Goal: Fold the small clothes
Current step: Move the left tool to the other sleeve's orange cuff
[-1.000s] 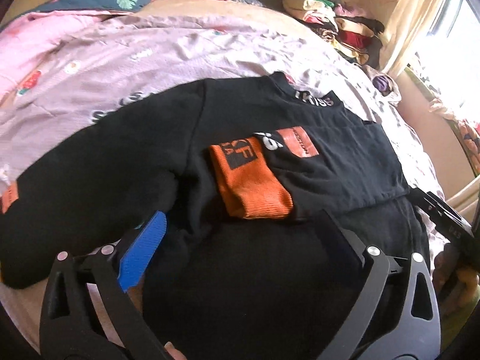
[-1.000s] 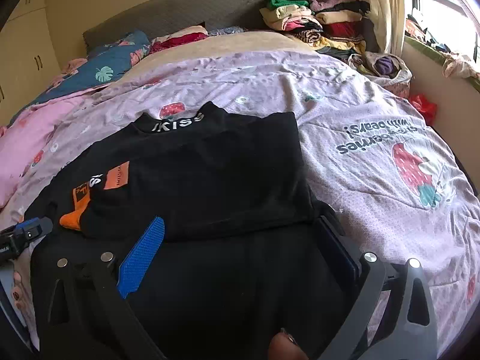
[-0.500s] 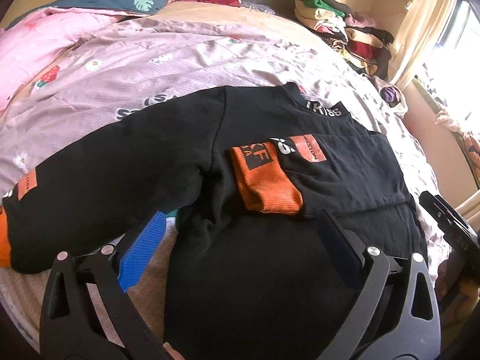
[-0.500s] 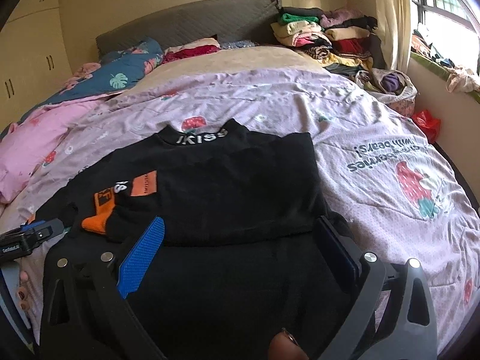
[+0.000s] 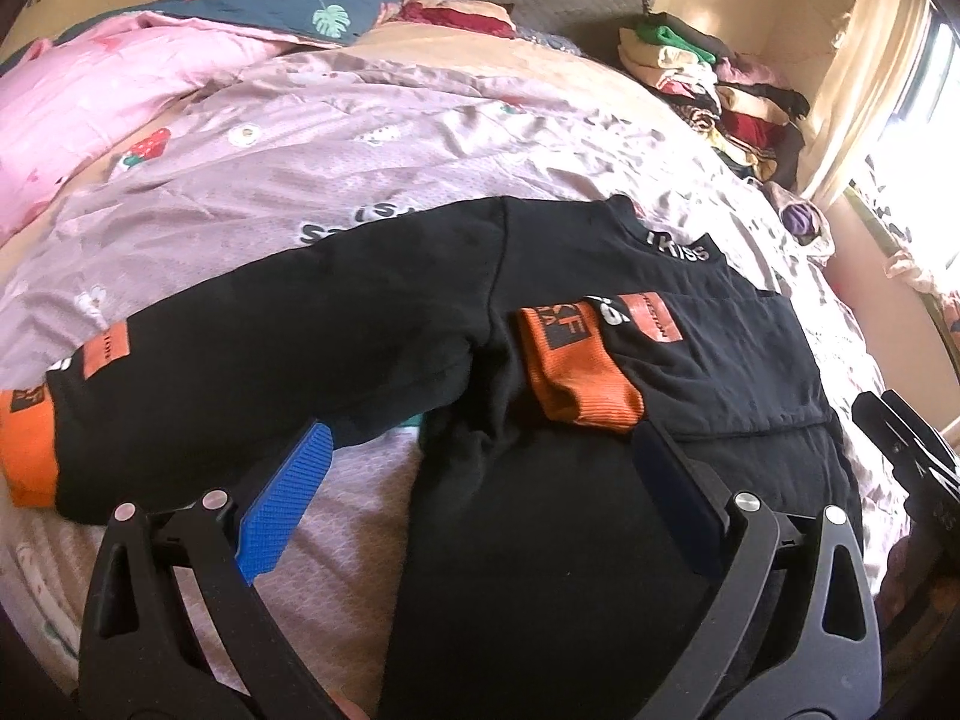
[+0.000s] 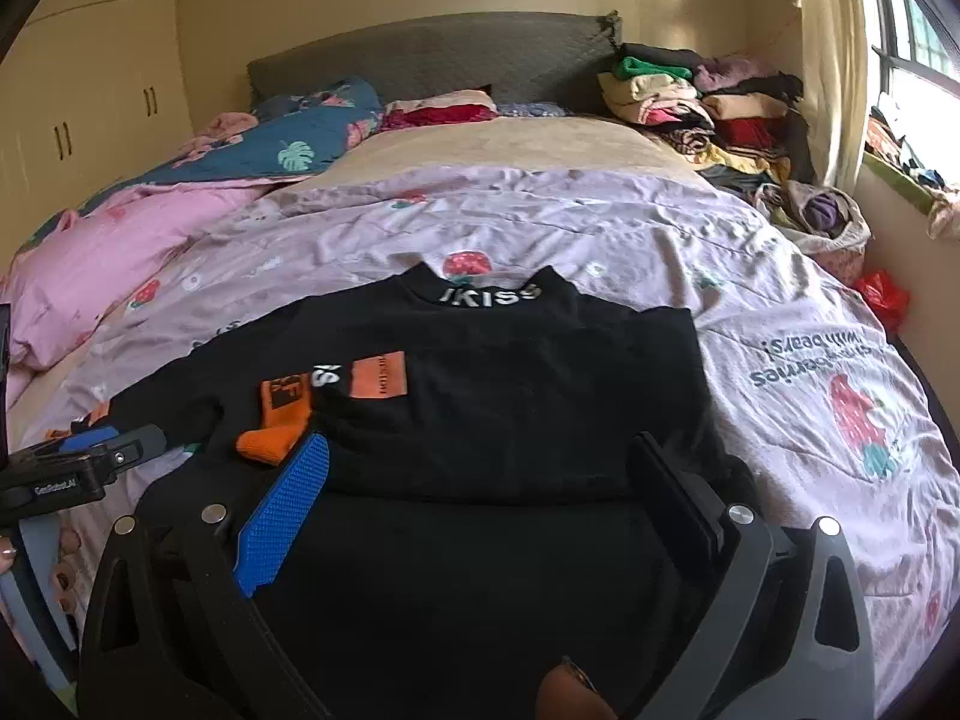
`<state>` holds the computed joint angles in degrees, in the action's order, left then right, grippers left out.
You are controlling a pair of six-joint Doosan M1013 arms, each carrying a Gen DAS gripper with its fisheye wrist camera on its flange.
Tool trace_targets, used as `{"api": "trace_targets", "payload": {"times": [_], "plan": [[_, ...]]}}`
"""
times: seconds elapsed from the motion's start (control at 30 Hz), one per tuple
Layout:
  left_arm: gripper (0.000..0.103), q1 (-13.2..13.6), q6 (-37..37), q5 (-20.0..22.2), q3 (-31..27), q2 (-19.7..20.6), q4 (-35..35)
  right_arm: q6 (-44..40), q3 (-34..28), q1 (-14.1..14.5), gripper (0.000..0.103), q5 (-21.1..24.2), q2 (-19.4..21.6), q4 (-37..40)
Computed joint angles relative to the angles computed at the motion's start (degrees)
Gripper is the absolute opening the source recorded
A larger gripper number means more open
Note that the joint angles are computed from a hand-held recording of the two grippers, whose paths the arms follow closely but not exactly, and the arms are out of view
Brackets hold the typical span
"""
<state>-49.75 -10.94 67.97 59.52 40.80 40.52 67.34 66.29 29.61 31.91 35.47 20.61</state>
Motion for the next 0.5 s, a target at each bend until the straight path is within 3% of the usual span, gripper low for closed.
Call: {"api": "trace_targets", "payload": {"times": [0.5], "plan": [[0.093,-1.04,-8.49,1.47,4.95,-2.76,1.57,-6.12,0.24,2.05,0.099,0.46,-0.55,3.15]]}}
